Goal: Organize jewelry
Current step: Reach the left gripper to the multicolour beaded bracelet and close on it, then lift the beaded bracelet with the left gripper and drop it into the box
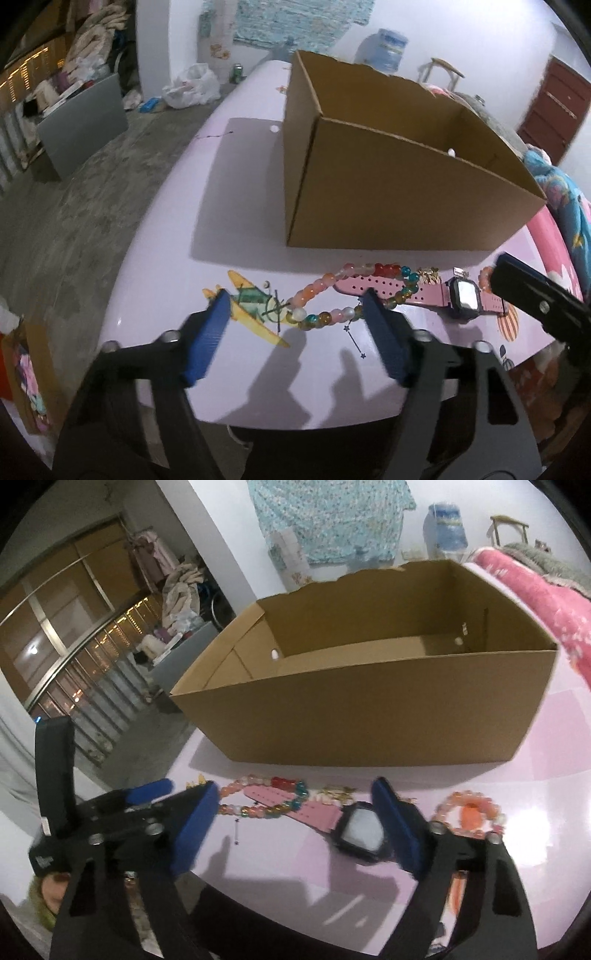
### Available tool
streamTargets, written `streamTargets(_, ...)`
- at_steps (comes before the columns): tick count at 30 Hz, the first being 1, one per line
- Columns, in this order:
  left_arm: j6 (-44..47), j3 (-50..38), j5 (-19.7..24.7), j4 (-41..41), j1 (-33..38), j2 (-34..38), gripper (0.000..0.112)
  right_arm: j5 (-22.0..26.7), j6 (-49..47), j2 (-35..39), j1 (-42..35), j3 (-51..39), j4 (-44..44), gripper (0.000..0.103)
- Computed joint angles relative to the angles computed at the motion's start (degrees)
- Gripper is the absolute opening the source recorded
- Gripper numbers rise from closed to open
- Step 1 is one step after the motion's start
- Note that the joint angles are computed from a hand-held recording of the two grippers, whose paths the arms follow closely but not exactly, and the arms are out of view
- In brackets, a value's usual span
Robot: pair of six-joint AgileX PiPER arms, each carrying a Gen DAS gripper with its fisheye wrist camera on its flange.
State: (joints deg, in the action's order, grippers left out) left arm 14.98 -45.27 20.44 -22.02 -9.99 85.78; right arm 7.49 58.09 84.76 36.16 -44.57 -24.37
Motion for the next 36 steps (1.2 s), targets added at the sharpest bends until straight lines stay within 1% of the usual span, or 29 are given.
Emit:
streamTargets(1, 0.58, -0.38, -0.24, -0.07, -0.42, 0.64, 0.055, 0.78, 0.91, 1.13, 0.50, -1.14, -0.60, 0.071)
streamTargets(3, 0.61, -0.86, -0.83, 1.29, -1.28, 1.54, 0.047, 1.99, -1.03, 2.56, 0.98, -2.71, 1.19, 0.065)
streamTargets(4, -0.58, -1.29, -1.32, 3.54, -1.95, 2.33, 0.045, 3.12, -0.27, 3.51, 1.38, -3.77, 0.25, 0.061)
streamTargets(6, -0.72, -1.98, -1.48, 5.22, -2.61, 3.64, 0.041, 4.73, -0.06, 4.69, 1.76, -5.16, -0.50, 0.057)
streamTargets(8, -2.40, -2.87, -0.99, 7.54, -3.30, 5.00, 0.035, 5.83, -3.82, 6.12, 1.66, -6.71, 2.57, 0.049)
streamTargets(10, -2.36, -3.90, -0.12, 8.14, -3.33, 6.49, 0.029, 7.35, -6.80, 7.79, 1.64, -8.51, 4.77, 0.044)
streamTargets(13, -3.16, -4.51, 0.10, 9.02, -3.49, 7.48, 0.025, 9.49, -10.82, 10.08, 1.33, -10.97, 7.85, 0.038)
streamTargets(14, -3.73, -4.44, -0.14, 9.70, -3.64, 7.54, 0.024, 10.27, -12.44, 11.15, 1.21, -12.01, 9.03, 0.035)
streamTargets(18, -2.65, -5.11, -0.11, 9.54, -3.51, 8.24, 0.023, 11.70, -19.11, 13.33, 0.21, -14.02, 13.93, 0.028)
streamTargets(21, -3.17, -5.40, -0.25, 10.71, -3.78, 8.58, 0.023, 13.73, -20.91, 15.56, 0.15, -16.35, 14.43, 0.024)
streamTargets(23, -3.41, -5.45, -0.42, 11.21, -3.94, 8.69, 0.023, 14.55, -24.11, 16.56, -0.04, -17.37, 16.88, 0.020)
streamTargets(25, -3.96, -5.39, -1.00, 11.93, -4.16, 8.84, 0.023, 15.43, -24.08, 17.23, 0.13, -18.09, 16.41, 0.015)
streamTargets(26, -5.64, -4.80, -1.46, 13.22, -4.86, 8.43, 0.023, 15.51, -24.35, 17.38, 0.09, -18.28, 16.45, 0.014)
streamTargets(27, -6.62, -4.72, -1.92, 14.23, -5.17, 8.54, 0.021, 15.46, -24.00, 17.33, 0.15, -18.22, 15.96, 0.013)
streamTargets(28, -9.38, -4.57, -2.58, 17.02, -5.69, 8.59, 0.014, 15.14, -23.93, 17.10, 0.13, -18.01, 15.76, 0.010)
streamTargets(29, -10.89, -4.41, -3.06, 18.58, -5.92, 8.56, 0.011, 14.71, -24.36, 16.80, 0.08, -17.74, 16.09, 0.010)
streamTargets(30, -10.28, -4.24, -3.47, 17.85, -5.85, 8.53, 0.009, 14.19, -24.22, 16.49, 0.13, -17.40, 15.81, 0.010)
streamTargets(31, -8.57, -4.29, -3.55, 16.04, -5.57, 8.56, 0.009, 13.95, -24.02, 16.36, 0.12, -17.24, 15.45, 0.010)
streamTargets(33, -7.91, -4.04, -3.86, 15.27, -5.61, 8.13, 0.009, 13.34, -22.96, 15.70, 0.41, -16.70, 14.28, 0.010)
streamTargets(36, -4.50, -3.14, -4.38, 12.26, -5.47, 6.14, 0.009, 12.83, -21.61, 14.44, 0.64, -15.83, 13.13, 0.010)
